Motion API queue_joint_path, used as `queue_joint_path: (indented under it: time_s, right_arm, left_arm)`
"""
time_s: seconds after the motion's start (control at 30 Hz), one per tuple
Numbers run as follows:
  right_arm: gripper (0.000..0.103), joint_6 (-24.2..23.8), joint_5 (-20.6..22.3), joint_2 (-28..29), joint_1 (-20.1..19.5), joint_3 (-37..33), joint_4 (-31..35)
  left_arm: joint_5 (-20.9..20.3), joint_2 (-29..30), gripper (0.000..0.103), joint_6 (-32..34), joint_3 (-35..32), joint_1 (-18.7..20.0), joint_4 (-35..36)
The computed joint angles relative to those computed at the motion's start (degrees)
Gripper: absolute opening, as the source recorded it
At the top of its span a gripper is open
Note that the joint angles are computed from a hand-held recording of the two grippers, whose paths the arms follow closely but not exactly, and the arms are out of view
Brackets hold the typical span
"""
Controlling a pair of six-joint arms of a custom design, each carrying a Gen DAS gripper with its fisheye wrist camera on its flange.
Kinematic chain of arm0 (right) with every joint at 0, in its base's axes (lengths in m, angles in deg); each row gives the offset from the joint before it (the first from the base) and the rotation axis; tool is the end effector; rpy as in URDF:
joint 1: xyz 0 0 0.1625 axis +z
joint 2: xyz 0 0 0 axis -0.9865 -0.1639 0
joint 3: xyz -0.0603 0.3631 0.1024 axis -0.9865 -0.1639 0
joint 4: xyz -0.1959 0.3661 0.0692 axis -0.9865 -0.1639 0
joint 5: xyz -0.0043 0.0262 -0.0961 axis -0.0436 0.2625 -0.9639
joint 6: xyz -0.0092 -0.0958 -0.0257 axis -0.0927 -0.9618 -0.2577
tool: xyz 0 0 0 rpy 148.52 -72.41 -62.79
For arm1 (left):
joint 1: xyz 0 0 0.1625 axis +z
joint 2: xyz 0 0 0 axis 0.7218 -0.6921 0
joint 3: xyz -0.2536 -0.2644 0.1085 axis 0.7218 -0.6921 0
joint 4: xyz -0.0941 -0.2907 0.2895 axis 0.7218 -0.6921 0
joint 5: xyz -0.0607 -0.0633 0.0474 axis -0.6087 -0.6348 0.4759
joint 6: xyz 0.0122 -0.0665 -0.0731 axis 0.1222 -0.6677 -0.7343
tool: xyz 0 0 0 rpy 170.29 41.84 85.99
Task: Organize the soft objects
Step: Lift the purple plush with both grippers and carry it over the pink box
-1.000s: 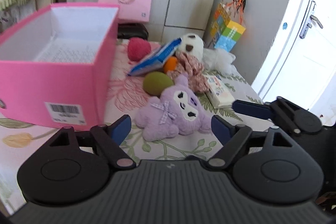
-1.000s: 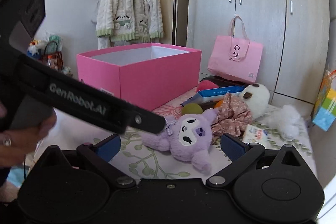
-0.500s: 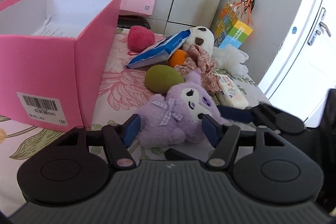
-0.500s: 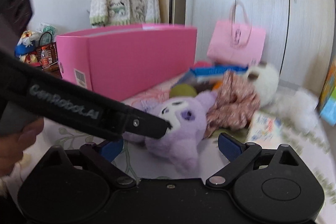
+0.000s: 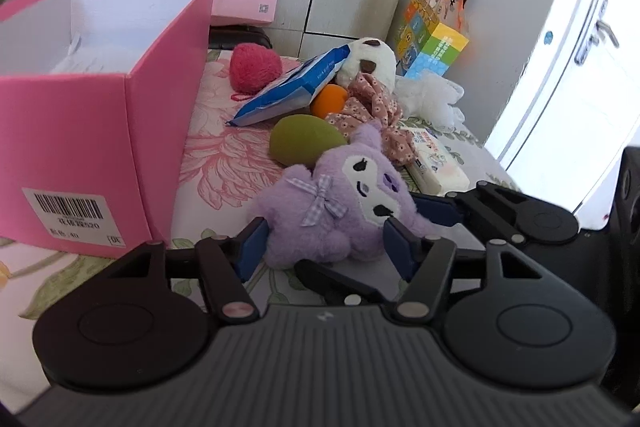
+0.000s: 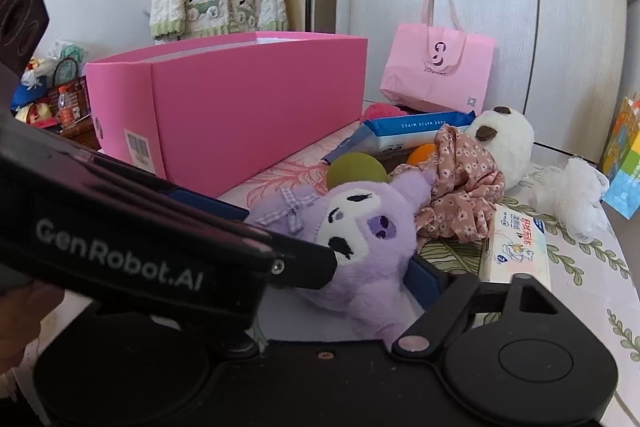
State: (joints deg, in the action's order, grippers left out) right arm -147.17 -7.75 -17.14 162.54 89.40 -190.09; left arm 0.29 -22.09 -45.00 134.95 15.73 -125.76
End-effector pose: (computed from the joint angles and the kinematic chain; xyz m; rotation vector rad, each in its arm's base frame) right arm 0.0528 -0.6616 0.0117 1.2647 -2.3167 0.9426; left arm -0.1105 -0.6077 0.0386 0.5457 2.4390 -1.0417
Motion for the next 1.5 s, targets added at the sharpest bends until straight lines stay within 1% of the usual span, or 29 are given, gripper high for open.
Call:
queue_joint_path:
  time_s: [0.07, 0.17, 0.3, 0.47, 0.57, 0.67, 0.73, 0.87, 1.03, 1.13, 1.23, 1.37, 1.5]
  right_arm:
    - [0.083, 0.5, -0.5, -0.1, 0.1, 0.7, -1.1]
    - [0.082, 1.0, -1.1, -0.2, 0.3, 1.7, -2.7]
    - [0.081, 4.0, -1.0, -1.3, 0.3, 3.2, -2.7]
    - [0.081, 6.1, -1.4, -2.3, 0.8, 5.5, -3.9]
    - [0.081, 7.4, -2.1, -3.3, 1.3, 7.3, -4.3]
    - [0.081, 8.8, -3.0, -4.8, 2.0, 8.9, -2.8]
    - [0.081, 9.3, -4.3, -5.3, 2.8, 9.5, -2.2]
    - [0.081, 8.2, -4.8, -6.4, 4.0, 11.6, -2.9]
    - [0.080, 7.4, -7.2, -7.6, 6.3, 14.5, -3.3]
    - [0.080, 6.0, -8.0, -8.1, 7.6, 16.1, -3.7]
    - [0.080, 6.2, -8.1, -9.0, 8.9, 17.2, -2.0]
    - [0.080, 5.0, -7.9, -8.9, 10.8, 18.1, -2.9]
    - [0.080, 4.8, -7.2, -9.1, 12.5, 17.9, -1.7]
  left_arm:
    - [0.6, -0.2, 0.060, 1.1, 0.4, -0.5, 0.2]
    - [-0.1, -1.3, 0.060, 1.5, 0.9, -0.8, 2.1]
    - [-0.3, -3.1, 0.060, 1.3, 2.5, -1.2, 3.8]
    - [-0.4, -6.5, 0.061, 0.1, 4.8, -1.9, 7.6]
    - [-0.5, -9.2, 0.061, -1.2, 6.2, -2.4, 11.4]
    - [-0.5, -12.4, 0.061, -4.4, 6.7, -2.8, 18.6]
    - [-1.1, -14.2, 0.061, -4.6, 7.8, -3.0, 19.8]
    - [-0.5, -17.6, 0.061, -5.6, 10.4, -3.8, 21.8]
    - [2.1, -22.8, 0.061, -6.4, 15.1, -6.0, 23.5]
    - [4.2, -26.2, 0.060, -7.3, 17.9, -7.6, 24.9]
    - [6.4, -29.7, 0.060, -8.2, 20.5, -9.0, 26.1]
    - [7.7, -34.1, 0.060, -10.5, 22.3, -10.2, 29.4]
    - [8.7, -37.9, 0.060, -12.3, 23.0, -11.0, 32.6]
